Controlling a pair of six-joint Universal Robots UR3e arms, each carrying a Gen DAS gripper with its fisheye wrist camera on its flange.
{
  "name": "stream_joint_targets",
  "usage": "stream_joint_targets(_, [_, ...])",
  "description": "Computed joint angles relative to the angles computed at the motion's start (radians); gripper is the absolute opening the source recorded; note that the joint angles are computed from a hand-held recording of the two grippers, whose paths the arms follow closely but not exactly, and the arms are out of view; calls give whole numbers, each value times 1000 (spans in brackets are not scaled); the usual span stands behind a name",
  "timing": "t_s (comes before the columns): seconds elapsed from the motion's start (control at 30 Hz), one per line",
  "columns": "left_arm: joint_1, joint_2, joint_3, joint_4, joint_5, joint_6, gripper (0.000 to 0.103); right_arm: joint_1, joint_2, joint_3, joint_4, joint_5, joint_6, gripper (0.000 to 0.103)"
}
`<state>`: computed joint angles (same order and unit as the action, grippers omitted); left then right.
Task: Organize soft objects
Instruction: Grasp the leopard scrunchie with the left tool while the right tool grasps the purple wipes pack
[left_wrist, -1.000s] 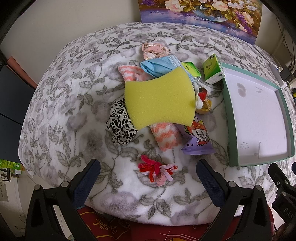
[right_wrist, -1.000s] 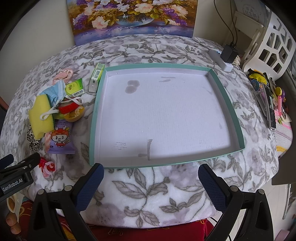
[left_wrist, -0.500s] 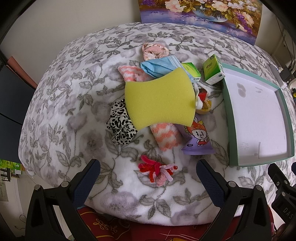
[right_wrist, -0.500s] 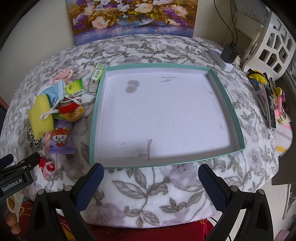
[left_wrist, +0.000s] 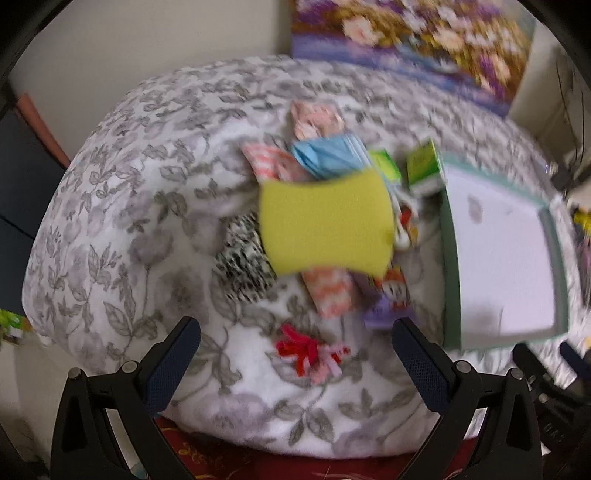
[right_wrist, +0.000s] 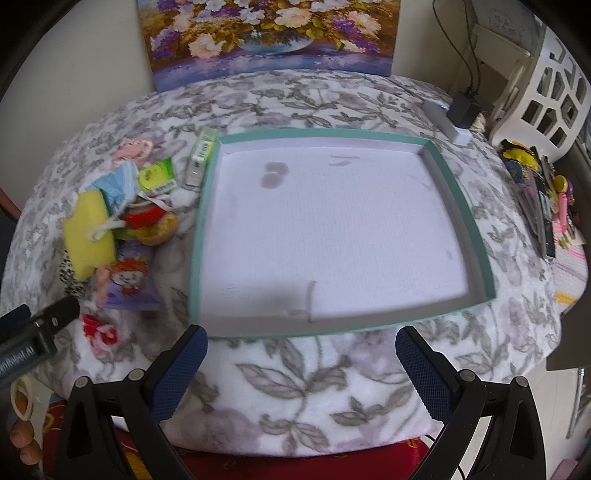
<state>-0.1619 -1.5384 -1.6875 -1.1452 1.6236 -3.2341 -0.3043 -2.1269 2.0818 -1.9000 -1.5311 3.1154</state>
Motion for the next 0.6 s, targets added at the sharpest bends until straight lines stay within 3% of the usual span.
stream_joint_targets(0.27, [147,17,-26,35,-38,-20,103,133,148,-66,-112,103,120,103])
stream_joint_targets(0.43, [208,34,-71,120,-63,-22,103,272,281,-126,-228,60,205,103])
stream_joint_targets(0.6, [256,-12,-48,69,-121,-4,103,330,391,-173,-257,76,231,103])
